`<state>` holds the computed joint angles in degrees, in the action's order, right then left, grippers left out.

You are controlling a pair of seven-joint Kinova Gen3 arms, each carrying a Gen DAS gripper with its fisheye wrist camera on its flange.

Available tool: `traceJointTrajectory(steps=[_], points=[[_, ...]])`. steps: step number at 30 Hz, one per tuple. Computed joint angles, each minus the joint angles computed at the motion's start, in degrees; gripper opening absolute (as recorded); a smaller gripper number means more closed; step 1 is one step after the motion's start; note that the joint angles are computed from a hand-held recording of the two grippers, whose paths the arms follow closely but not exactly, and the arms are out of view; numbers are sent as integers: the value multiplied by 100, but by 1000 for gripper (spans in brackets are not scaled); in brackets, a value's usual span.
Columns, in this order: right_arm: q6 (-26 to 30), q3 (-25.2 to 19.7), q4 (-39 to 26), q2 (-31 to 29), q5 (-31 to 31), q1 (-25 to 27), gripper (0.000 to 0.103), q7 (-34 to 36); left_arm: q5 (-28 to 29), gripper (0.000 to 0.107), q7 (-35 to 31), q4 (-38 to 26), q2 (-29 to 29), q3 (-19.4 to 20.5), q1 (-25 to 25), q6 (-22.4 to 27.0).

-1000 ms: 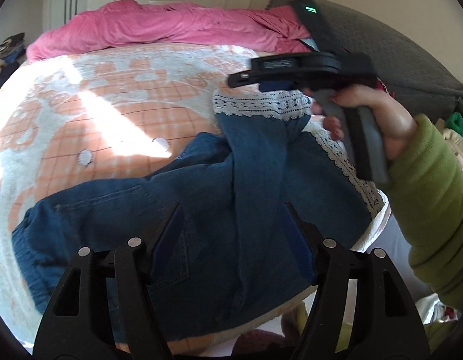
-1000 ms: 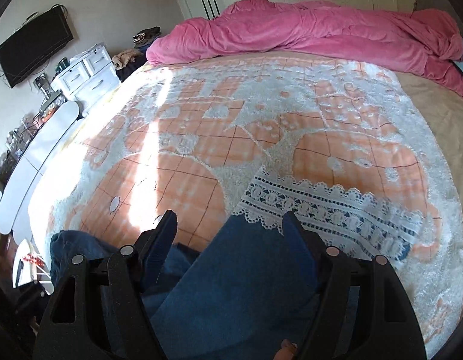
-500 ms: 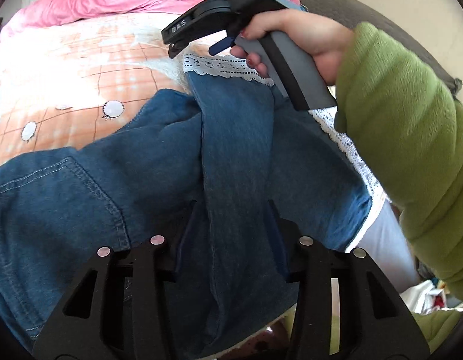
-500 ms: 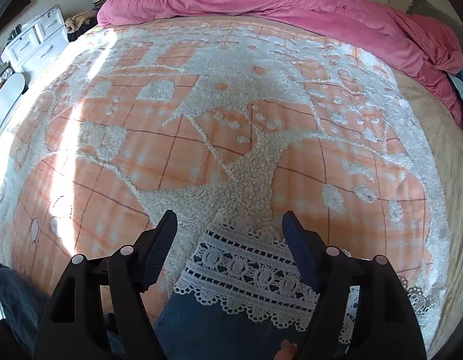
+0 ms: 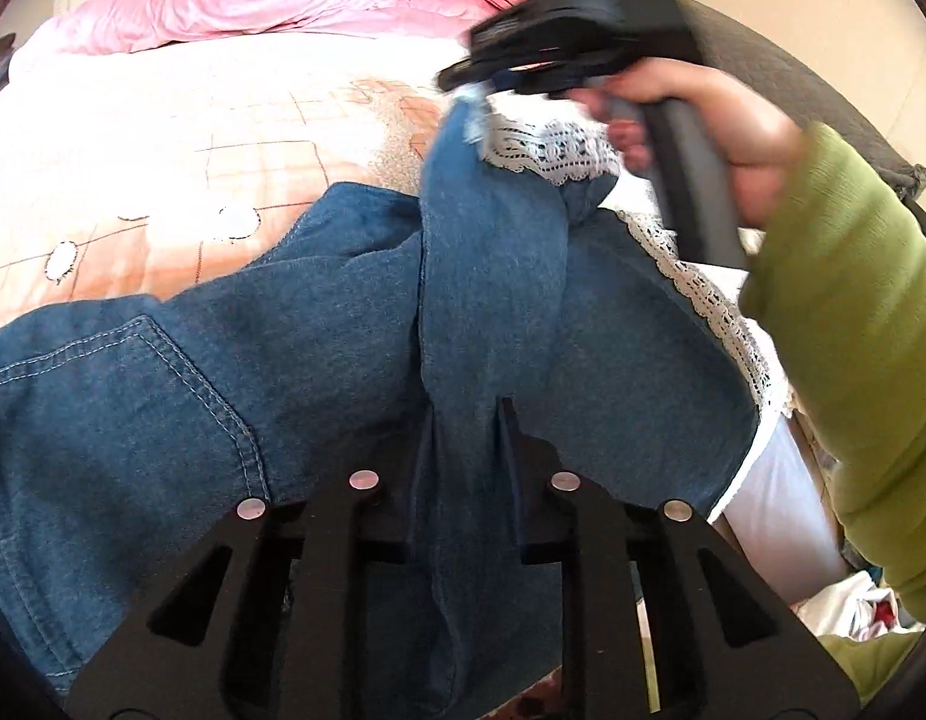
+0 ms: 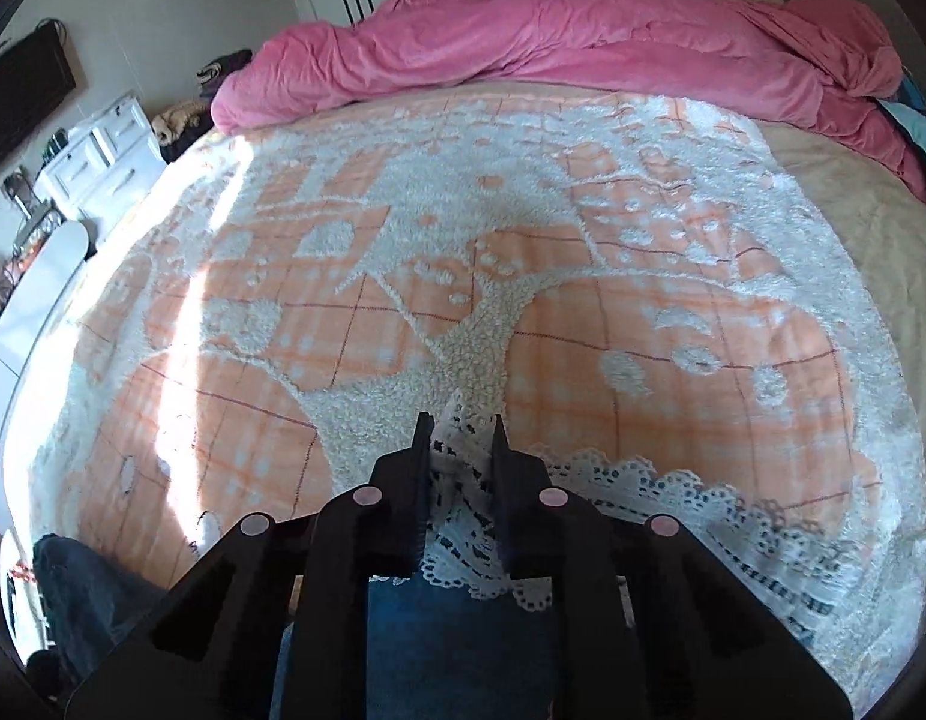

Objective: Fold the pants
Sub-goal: 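Pull the lace hem away from the left tool to straighten the leg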

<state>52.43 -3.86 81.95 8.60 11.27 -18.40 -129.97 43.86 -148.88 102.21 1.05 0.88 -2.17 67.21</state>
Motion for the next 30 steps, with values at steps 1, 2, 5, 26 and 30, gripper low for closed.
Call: traceJointTrajectory(steps=[1,2,5,26,30], points=[[-119,9,202,-241,21,-1,16,-111,22,7,-46,9,-19,-12,-12,21],[-174,-1,347,-443,48,14,16,-196,49,6,-105,35,-43,-27,-26,26],[-340,-106,838,-1099,17,146,16,-409,75,4,-245,75,-136,-71,-49,86],[-309,-472,3174,-4145,-1458,1130,17,-626,-217,0,-866,459,-763,-233,355,-296],[-140,-606,3360,-4418,-1617,1235,21,-604,-202,0,-1082,574,-1016,-409,295,-71]])
